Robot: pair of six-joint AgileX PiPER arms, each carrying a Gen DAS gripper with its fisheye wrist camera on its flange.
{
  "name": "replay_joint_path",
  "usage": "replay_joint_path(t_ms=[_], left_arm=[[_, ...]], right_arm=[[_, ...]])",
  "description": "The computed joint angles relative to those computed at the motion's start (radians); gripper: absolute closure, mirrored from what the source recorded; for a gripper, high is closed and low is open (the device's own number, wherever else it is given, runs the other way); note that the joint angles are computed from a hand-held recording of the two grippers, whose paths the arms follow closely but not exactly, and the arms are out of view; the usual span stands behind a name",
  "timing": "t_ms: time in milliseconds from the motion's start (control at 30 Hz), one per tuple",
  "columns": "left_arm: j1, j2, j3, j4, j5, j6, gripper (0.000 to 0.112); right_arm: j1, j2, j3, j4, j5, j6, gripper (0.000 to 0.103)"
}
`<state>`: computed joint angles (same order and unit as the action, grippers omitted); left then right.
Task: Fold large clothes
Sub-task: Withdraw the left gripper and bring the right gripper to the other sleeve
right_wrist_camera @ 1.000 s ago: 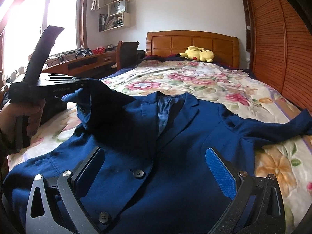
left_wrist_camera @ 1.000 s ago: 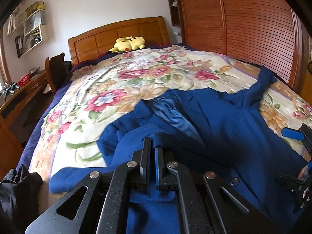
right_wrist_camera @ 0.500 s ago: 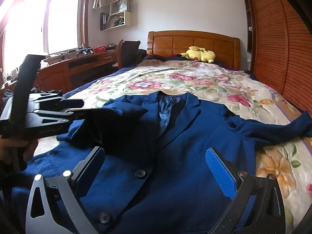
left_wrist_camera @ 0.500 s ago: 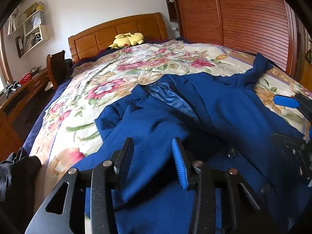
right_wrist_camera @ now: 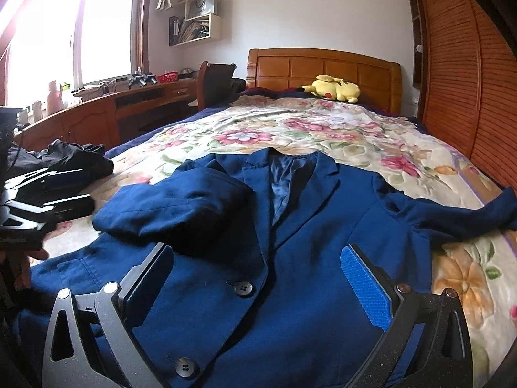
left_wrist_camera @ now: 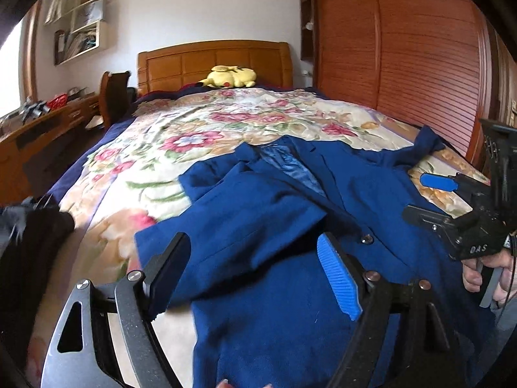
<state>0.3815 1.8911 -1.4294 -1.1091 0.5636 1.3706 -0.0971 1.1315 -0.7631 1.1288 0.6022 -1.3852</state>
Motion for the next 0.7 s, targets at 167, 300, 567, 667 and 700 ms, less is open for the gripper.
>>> replay_joint_path(t_ms=[167,300,567,667,700], left_arm=[[0.05,-0.012,0.037,-0.061,-0.008,0.055,0.031],[0.096,0.004,0.035,-0.083,0.02,0.065,0.031],[0.121,0.031,0.041,-0.087,0.003,0.096,0.031],[0.131,0.037,0.039,-0.087,0.01,0.089,0.031],[0.134,0.035,0.04,-0.089,0.011,0.09,0.031]], right_arm=[[0.018,0.006,-0.009,-0.027,-0.009,0.026,0.0],[0.035,0.009,-0.014,-0.048,-0.018,0.041,0.0],[0.054,0.016,-0.018,-0.076,-0.037,0.064,0.0],[0.066,0.014,-0.017,-0.086,-0.047,0.074,0.0],[0.068,0.013,-0.017,-0.086,-0.047,0.074,0.0]])
